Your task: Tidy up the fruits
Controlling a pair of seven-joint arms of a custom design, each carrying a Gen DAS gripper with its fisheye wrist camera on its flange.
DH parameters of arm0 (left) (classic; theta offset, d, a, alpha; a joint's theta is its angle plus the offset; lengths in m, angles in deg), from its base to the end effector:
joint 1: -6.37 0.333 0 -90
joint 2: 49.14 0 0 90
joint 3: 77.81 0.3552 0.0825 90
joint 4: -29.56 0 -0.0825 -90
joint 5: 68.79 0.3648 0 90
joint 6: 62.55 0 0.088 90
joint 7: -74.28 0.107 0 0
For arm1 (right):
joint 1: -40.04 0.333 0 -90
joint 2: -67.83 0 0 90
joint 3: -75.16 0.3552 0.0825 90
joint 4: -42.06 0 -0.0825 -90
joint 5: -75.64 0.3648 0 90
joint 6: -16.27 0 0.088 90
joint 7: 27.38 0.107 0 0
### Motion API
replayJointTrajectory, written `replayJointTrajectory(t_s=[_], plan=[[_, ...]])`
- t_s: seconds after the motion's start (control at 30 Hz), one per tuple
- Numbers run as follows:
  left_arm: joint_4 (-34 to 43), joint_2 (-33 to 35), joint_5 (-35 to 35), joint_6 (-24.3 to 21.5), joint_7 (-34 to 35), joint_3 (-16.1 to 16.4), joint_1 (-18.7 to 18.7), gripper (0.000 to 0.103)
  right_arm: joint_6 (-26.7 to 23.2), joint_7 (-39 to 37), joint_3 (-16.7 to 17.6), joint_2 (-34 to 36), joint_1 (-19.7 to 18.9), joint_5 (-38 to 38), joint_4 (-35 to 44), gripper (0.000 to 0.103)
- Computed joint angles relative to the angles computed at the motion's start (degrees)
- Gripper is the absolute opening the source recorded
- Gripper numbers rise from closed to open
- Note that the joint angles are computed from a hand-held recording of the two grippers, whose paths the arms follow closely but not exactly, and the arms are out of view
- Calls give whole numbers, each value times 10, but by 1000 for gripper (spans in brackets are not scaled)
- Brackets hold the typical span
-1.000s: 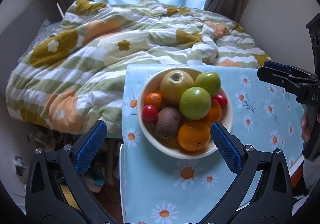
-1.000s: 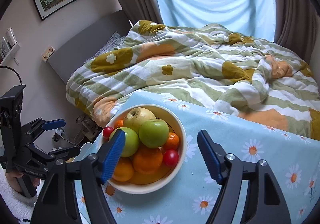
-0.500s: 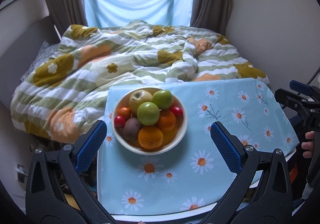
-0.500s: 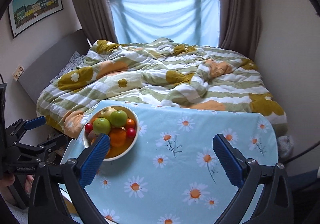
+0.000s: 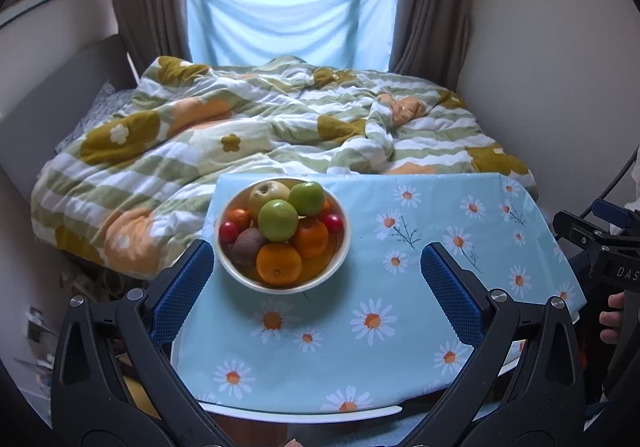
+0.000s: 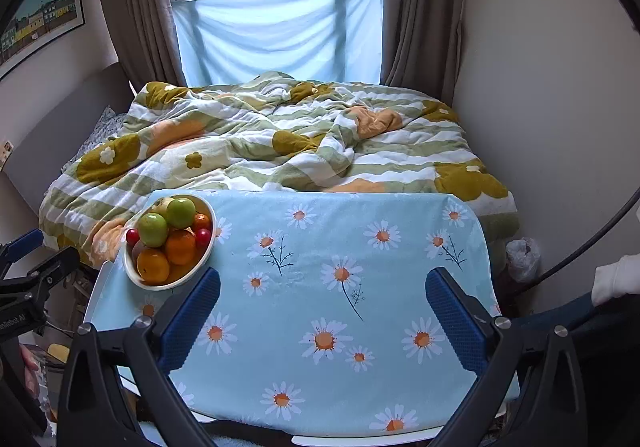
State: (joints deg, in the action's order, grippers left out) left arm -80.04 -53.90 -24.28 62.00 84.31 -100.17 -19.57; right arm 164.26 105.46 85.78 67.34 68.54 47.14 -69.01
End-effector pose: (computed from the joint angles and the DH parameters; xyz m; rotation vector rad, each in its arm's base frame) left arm 0.3797 -0.3983 0.6170 -1.9049 1.5560 -0.6989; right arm 0.4475 0.3755 0.6042 -1.9719 1.4972 -0.5652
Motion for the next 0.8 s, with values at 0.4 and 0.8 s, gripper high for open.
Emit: replayJointTrajectory(t_s=[0.4, 0.8], plan=[[16, 11, 19, -9, -3, -1, -10, 103, 10, 17, 2, -12, -9, -16, -14, 102], [26, 19, 21, -9, 2, 5, -13, 103, 10, 25, 0, -10, -12, -25, -14, 102]])
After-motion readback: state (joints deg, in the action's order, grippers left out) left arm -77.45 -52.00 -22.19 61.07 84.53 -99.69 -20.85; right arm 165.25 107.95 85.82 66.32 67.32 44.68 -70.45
